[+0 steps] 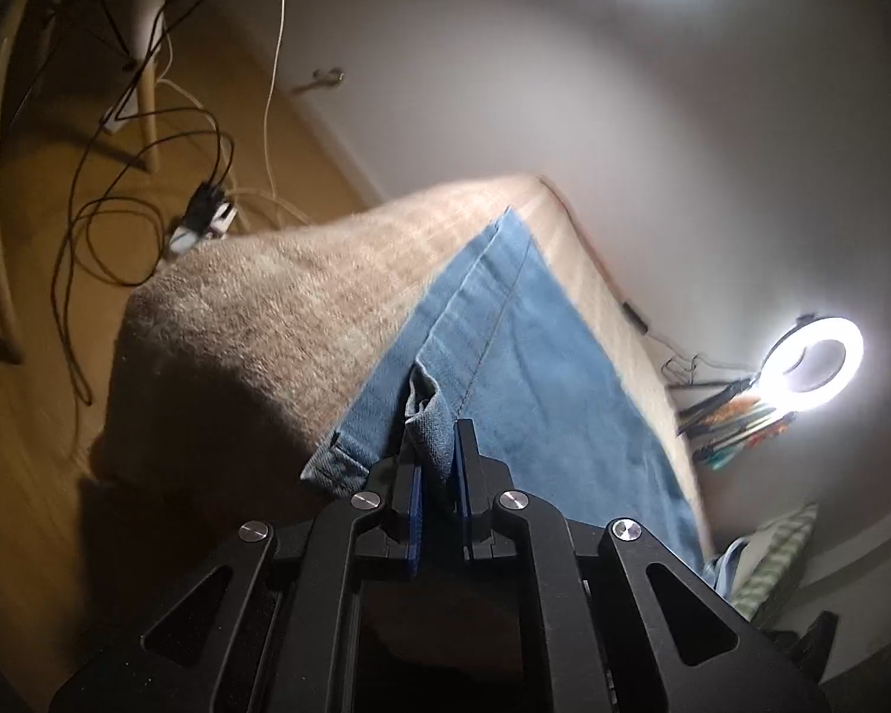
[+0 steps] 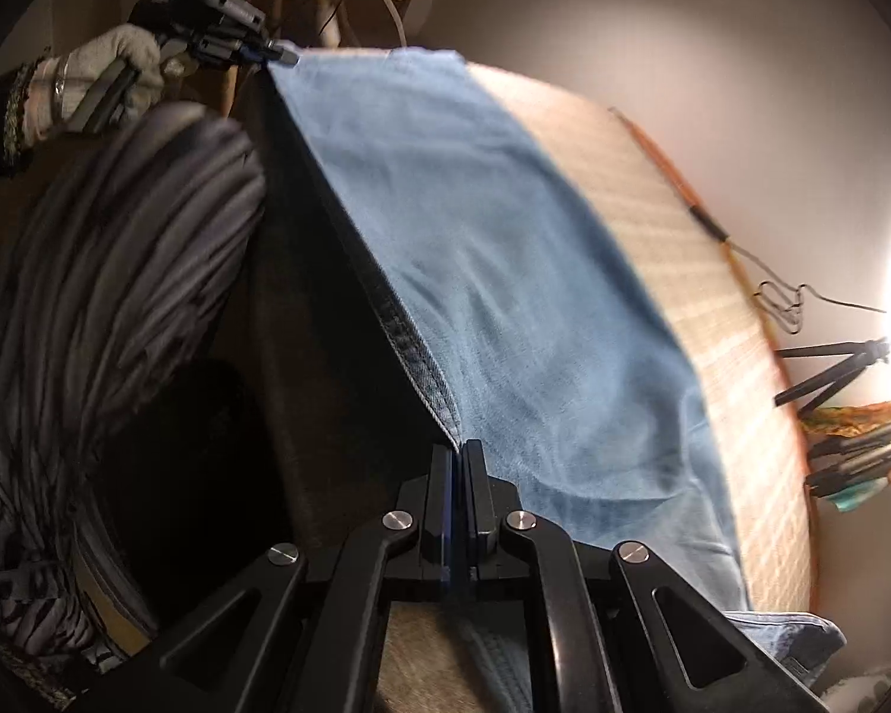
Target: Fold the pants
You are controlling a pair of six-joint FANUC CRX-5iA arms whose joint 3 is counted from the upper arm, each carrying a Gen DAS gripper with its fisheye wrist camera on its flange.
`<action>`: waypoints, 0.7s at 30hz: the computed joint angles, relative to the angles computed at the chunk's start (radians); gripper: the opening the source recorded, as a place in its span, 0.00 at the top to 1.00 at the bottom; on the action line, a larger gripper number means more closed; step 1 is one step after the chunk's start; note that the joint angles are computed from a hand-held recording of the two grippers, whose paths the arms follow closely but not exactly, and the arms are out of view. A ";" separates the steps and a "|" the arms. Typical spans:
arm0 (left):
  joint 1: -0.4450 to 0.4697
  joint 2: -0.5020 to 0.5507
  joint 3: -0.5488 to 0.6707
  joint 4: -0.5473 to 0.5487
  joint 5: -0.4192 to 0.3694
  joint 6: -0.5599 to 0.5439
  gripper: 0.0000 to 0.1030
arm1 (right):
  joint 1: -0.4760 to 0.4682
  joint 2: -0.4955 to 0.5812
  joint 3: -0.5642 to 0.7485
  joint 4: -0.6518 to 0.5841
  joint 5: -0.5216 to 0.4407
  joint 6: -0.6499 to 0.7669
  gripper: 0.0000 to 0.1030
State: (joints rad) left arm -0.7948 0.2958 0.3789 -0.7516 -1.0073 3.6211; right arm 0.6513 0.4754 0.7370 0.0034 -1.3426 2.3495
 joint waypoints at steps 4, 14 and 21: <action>-0.001 0.021 0.059 0.027 -0.062 -0.118 0.93 | -0.011 0.012 0.021 -0.017 -0.035 -0.001 0.99; 0.007 0.049 0.109 0.084 -0.142 -0.230 0.89 | -0.028 0.041 0.044 -0.042 -0.064 -0.028 0.99; 0.043 0.117 0.278 0.192 -0.363 -0.434 0.80 | -0.090 0.104 0.205 -0.170 -0.169 -0.153 0.83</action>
